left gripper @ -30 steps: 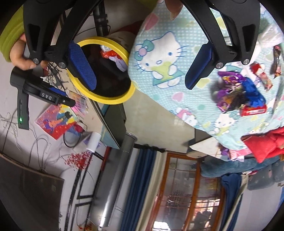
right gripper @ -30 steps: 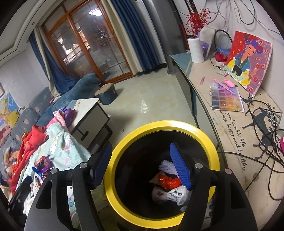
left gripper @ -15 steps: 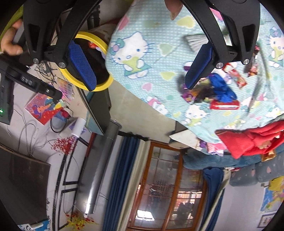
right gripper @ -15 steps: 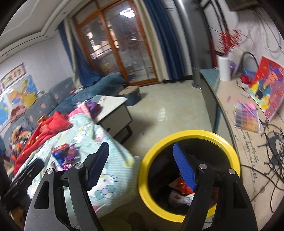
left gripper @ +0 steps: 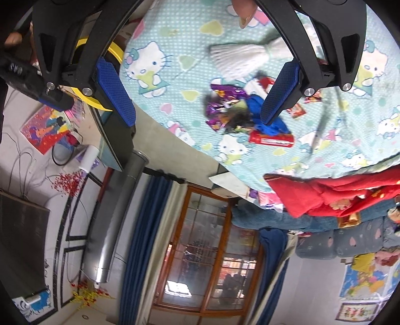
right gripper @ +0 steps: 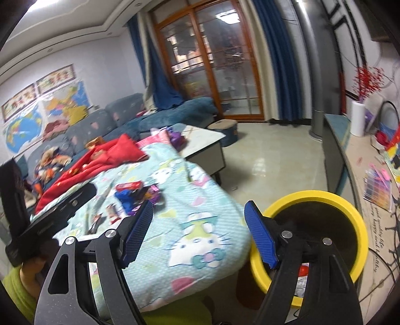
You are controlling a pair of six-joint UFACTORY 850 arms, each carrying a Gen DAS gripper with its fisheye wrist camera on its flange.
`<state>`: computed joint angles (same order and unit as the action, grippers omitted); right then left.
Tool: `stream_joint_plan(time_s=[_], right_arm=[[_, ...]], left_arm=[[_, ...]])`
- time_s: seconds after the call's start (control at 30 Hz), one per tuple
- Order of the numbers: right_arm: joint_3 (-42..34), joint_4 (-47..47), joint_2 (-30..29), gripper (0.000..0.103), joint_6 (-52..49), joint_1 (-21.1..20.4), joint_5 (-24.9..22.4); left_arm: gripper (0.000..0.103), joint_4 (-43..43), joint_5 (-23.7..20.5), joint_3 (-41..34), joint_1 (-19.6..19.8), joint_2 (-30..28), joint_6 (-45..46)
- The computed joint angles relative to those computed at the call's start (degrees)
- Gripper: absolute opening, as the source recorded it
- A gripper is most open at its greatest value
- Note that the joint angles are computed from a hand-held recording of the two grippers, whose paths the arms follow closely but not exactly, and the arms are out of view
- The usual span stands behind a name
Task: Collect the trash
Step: 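Move both tools back toward the candy wrappers on the bed, then grasp the brown candy wrapper with the left tool while the right tool grasps the white foam net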
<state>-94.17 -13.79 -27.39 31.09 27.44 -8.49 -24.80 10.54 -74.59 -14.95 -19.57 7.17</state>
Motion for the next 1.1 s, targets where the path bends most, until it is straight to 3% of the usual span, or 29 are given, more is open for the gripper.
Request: stream_joint_plan(time_s=[0.13,0.37,0.6,0.73,1.1], right_arm=[[-1.7,10.6,-1.2,0.074,-12.7,1.3,-1.3],[-4.8,19.5,-3.2,0.075,-23.8,2.9,-3.4],[-9.6,25.8,-6.6,0.075,-31.0,4.0,-6.6],[-12.7,26.8,-8.9,0.075,-33.1,4.7,-8.9],[-23.0,28.1,-16.4,0.075,-35.6,5.7,-16.0]], left_arm=[[0.092,-2.7,0.5,1.0,1.1,0.9,1.3],[0.092,-5.3,1.7,2.6,3.1,2.0,1.4],[0.092,-10.0,1.9,3.9,5.4,2.8,3.7],[0.092,-19.1,0.8,3.7,6.8,2.8,11.7],[0.091,-33.1,-2.6,3.9,10.9,1.9,23.5]])
